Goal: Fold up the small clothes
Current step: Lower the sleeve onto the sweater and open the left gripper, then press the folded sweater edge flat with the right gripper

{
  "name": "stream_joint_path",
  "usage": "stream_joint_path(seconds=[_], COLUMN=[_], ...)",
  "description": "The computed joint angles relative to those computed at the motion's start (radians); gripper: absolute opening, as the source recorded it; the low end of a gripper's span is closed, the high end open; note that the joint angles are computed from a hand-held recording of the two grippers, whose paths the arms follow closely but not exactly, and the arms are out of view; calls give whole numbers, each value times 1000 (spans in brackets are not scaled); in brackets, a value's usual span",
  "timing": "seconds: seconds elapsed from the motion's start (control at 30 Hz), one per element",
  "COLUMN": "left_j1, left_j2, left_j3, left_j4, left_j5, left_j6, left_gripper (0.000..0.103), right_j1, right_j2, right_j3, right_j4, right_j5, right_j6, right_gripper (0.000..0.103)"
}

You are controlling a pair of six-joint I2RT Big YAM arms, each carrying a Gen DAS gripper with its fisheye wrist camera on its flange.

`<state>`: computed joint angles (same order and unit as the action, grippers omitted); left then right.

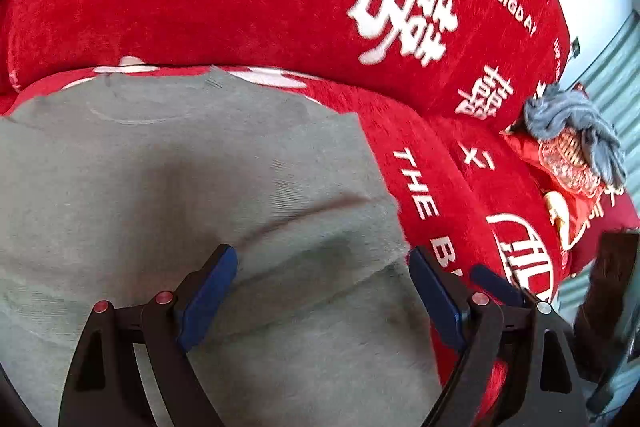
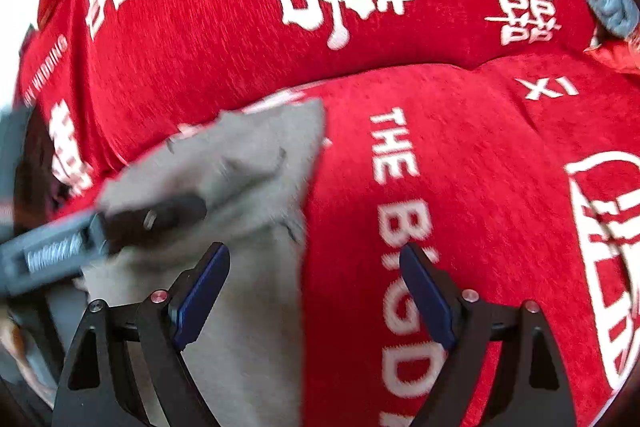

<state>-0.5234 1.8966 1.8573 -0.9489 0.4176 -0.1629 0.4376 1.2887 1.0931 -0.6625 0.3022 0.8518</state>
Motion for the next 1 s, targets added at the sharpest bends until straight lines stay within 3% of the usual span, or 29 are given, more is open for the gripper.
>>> stream_joint_path(seconds=[0.1, 0.17, 0.27, 0.4, 0.5, 0.6, 0.67, 0.7, 0.77, 0.87, 1.0], left_j1=[28, 45, 59, 50, 27, 8, 9, 13, 22, 32, 35], left_j2=[1, 2, -7, -31, -48, -54, -52, -52, -53, -60, -35], left_j3=[-3, -9, -41, -97, -132, -147, -142, -138, -130, -133, -115], left_j4=[-13, -19, -4, 45, 80, 97, 92, 87, 83, 105, 74], left_j5=[-26, -31, -48, -94, -172, -235, -235, -225, -213, -238, -266], left_j6=[-9, -22, -20, 31, 71, 104, 108, 106, 92, 73, 86], left_gripper=[89, 89, 89, 89, 89, 89, 89, 89, 89, 89, 89], right_j1=[-41, -69, -119, -155, -162, -159, -164, -154, -121, -86, -82], right_j2=[18, 47, 100, 143, 172, 209, 231, 255, 285, 259, 296], right_j3=[19, 37, 68, 81, 94, 127, 157, 193, 269, 271, 293], right_j4=[94, 139, 182, 199, 205, 193, 168, 122, 8, 29, -15], right_j5=[-131, -227, -368, -469, -496, -505, -549, -541, -423, -272, -241], right_j6=[-21, -33, 12, 88, 112, 109, 64, 23, -61, -134, -170], right_gripper=[88, 82, 78, 72, 69, 55, 23, 11, 8, 8, 8])
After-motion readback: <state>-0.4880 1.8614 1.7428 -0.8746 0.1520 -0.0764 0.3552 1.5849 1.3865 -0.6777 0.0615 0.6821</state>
